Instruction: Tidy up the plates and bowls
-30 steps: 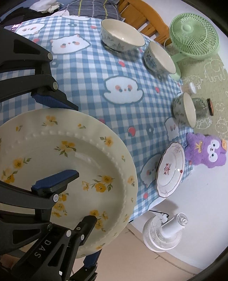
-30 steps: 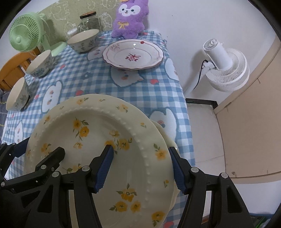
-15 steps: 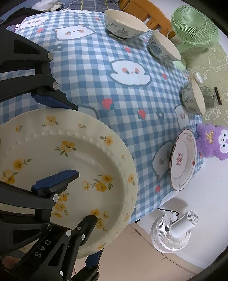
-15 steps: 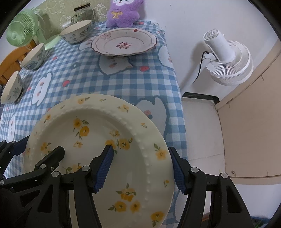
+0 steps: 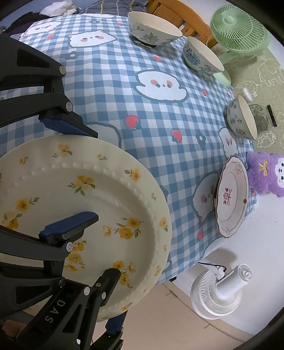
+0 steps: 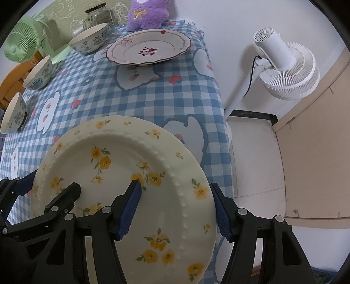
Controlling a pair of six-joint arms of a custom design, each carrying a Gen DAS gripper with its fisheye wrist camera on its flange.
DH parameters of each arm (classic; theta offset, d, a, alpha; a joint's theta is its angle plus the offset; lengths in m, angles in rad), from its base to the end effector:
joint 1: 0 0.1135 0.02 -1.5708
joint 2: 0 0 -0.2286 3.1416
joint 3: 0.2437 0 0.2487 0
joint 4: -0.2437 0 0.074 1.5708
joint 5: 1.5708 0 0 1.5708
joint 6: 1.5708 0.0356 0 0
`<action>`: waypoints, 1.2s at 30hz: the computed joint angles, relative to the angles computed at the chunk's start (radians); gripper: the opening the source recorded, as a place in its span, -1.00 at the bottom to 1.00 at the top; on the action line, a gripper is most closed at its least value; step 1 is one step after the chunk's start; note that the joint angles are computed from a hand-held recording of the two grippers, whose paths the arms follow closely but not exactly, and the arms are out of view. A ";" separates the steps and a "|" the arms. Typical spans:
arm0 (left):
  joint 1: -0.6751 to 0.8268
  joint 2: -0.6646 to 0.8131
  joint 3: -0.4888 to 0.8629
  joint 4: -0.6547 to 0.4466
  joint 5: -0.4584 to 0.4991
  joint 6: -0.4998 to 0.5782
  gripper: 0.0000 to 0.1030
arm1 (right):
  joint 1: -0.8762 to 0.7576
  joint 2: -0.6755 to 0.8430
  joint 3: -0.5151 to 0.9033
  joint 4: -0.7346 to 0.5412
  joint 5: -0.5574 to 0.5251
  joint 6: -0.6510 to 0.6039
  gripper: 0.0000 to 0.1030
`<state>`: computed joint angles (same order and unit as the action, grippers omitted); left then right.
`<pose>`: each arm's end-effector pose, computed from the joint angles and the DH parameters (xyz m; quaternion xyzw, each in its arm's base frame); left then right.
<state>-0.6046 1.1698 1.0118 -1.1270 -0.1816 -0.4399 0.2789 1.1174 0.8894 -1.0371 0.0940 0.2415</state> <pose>0.1758 -0.1137 0.2407 0.0682 0.9835 0.0070 0.1677 0.1946 0.0523 0.2185 -0.0113 0.9872 -0.0057 0.1589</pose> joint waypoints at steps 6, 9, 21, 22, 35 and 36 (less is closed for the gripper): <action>-0.023 0.019 0.011 -0.007 0.002 -0.023 0.30 | -0.030 -0.012 -0.013 -0.009 -0.009 -0.018 0.29; -0.031 0.028 0.008 -0.006 0.014 -0.038 0.30 | -0.041 -0.019 -0.026 -0.006 -0.018 -0.022 0.29; -0.068 0.042 -0.004 0.012 -0.019 -0.075 0.30 | -0.098 -0.046 -0.080 0.035 -0.065 -0.025 0.29; -0.072 0.041 -0.006 0.014 -0.023 -0.080 0.30 | -0.102 -0.049 -0.083 0.037 -0.068 -0.027 0.29; -0.110 0.040 -0.017 0.012 -0.077 -0.148 0.33 | -0.109 -0.072 -0.099 0.040 -0.079 -0.053 0.29; -0.118 0.043 -0.014 0.007 -0.089 -0.154 0.34 | -0.101 -0.070 -0.097 0.038 -0.072 -0.051 0.29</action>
